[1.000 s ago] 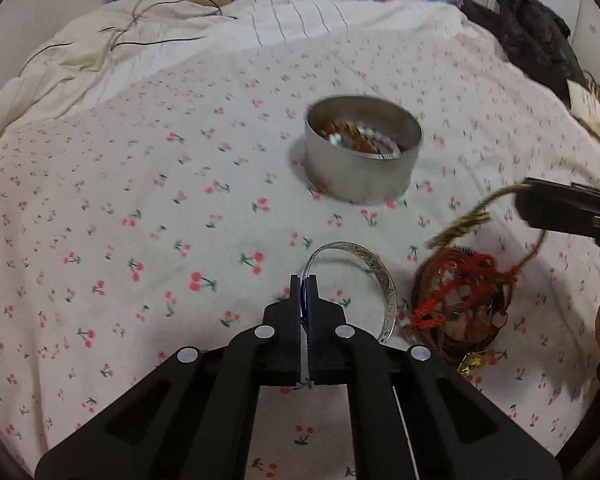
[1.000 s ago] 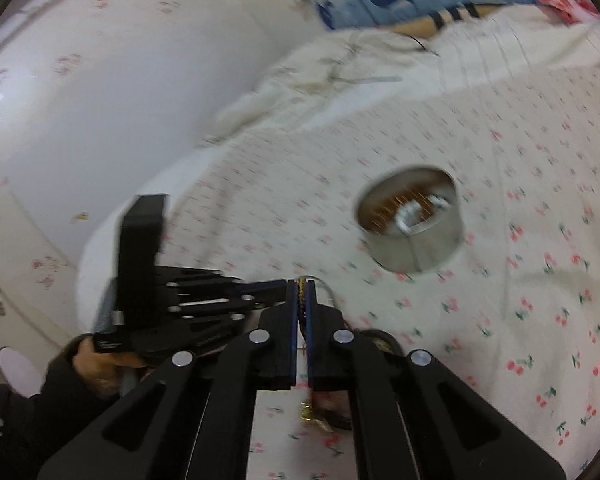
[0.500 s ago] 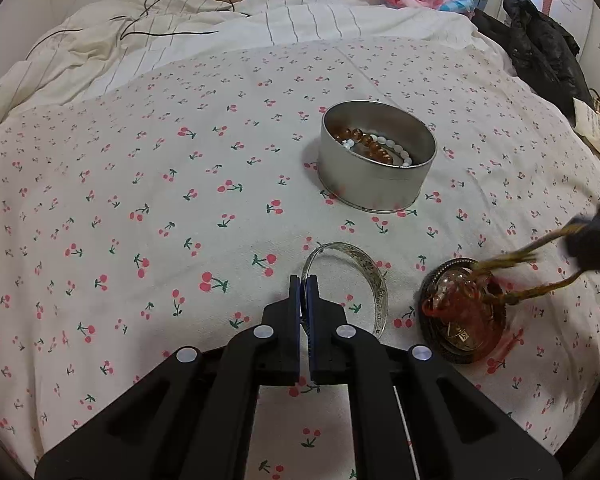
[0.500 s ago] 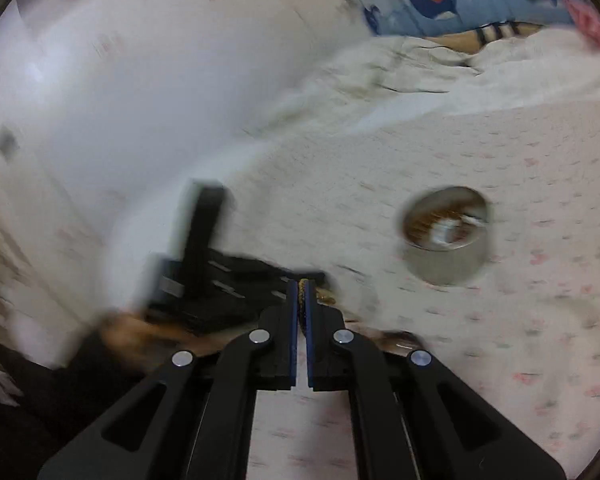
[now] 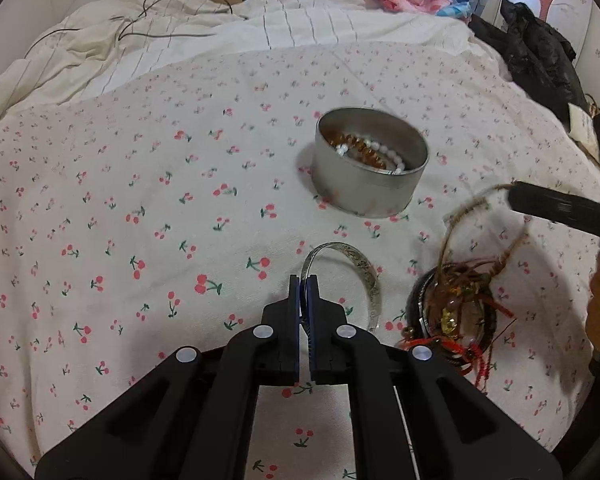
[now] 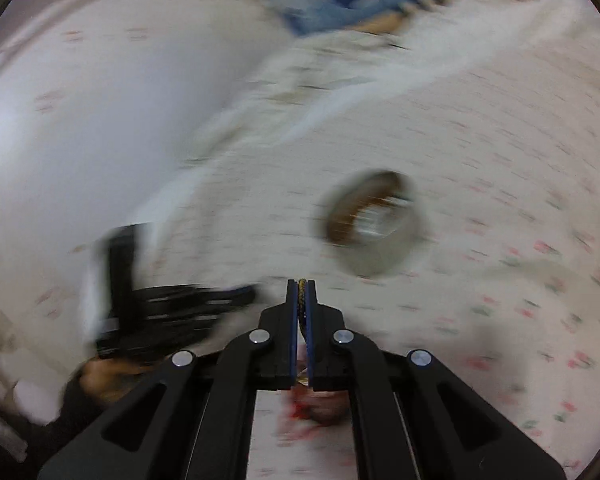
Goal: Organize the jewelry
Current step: 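Lift the silver bangle with left tool while right tool grasps the gold bangle, then release the silver bangle into the tin with left tool while right drops gold bangle in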
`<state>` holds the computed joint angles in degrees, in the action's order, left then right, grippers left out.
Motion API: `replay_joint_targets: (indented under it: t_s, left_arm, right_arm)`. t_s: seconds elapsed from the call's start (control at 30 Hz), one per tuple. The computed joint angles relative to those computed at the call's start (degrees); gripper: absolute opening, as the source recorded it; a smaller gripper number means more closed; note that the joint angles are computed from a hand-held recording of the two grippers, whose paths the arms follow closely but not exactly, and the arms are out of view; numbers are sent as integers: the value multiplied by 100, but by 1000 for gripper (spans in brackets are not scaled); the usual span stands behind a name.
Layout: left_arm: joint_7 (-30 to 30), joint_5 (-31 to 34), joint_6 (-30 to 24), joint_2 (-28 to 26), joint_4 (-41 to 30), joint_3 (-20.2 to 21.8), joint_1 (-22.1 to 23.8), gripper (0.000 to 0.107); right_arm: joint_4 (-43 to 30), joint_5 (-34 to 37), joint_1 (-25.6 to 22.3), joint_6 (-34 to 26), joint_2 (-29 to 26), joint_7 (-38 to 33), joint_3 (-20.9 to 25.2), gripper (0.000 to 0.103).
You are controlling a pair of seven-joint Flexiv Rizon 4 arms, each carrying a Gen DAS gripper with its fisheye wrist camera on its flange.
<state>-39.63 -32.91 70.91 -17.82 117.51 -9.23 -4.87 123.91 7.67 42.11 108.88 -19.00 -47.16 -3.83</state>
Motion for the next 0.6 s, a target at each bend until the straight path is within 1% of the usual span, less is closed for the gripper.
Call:
replay_joint_targets:
  t_s: [0.03, 0.07, 0.1, 0.13, 0.17, 0.2, 0.23, 0.27, 0.3, 0.37, 0.4, 0.43, 0.47, 0.5, 0.53, 0.6]
  left_arm:
    - [-114, 118, -32, -33, -35, 71, -42, 3]
    - [-232, 220, -57, -68, -71, 128, -71, 3]
    - [-394, 351, -117, -104, -125, 200, -105, 3]
    - [-512, 464, -190, -132, -173, 247, -118, 3]
    - [-598, 568, -234, -158, -208, 279, -125, 3]
    - [-697, 683, -245, -187, -237, 317, -141, 4]
    - [-785, 781, -302, -216, -275, 342, -146, 9]
    - [-873, 877, -393, -250, -327, 366, -149, 14]
    - [-959, 976, -452, -286, -354, 388, -162, 22]
    - [-1059, 1170, -351, -314, -336, 410, -207, 23]
    - [-1050, 1247, -245, -304, -300, 394, -216, 20]
    - [-962, 1195, -238, -280, -262, 305, -157, 7]
    - [-855, 1117, -240, -245, -221, 222, -95, 3]
    - [-668, 937, -163, -190, -133, 85, -7, 1]
    - [-555, 839, -40, -146, -64, 25, 18, 2]
    - [-347, 575, 193, -65, 62, -106, 74, 2]
  right_arm:
    - [14, 186, 237, -229, 23, 92, -278, 6]
    - [-2, 392, 314, -428, 37, 105, -370, 7]
    - [-78, 641, 231, -638, 50, -22, -275, 7]
    - [-55, 524, -12, -714, 53, 145, -81, 8]
    - [-48, 290, -353, -730, 6, 366, 218, 10]
    - [-48, 129, -535, -775, -14, 491, 378, 21]
    - [21, -175, -556, -712, -33, 764, 352, 37]
    - [38, -253, -595, -692, -37, 807, 397, 38]
    - [29, -378, -705, -710, -35, 814, 514, 38]
    - [22, -625, -638, -788, -45, 838, 433, 21]
    - [75, -735, -450, -797, 0, 886, 221, 8]
    - [152, -815, -180, -748, 38, 923, -79, 5]
    - [219, -860, 37, -634, 80, 926, -301, 4]
    - [275, -866, 183, -450, 109, 906, -426, 4]
    - [285, -817, 170, -180, 94, 770, -381, 4]
    - [261, -978, -163, 773, 1, 361, 67, 4]
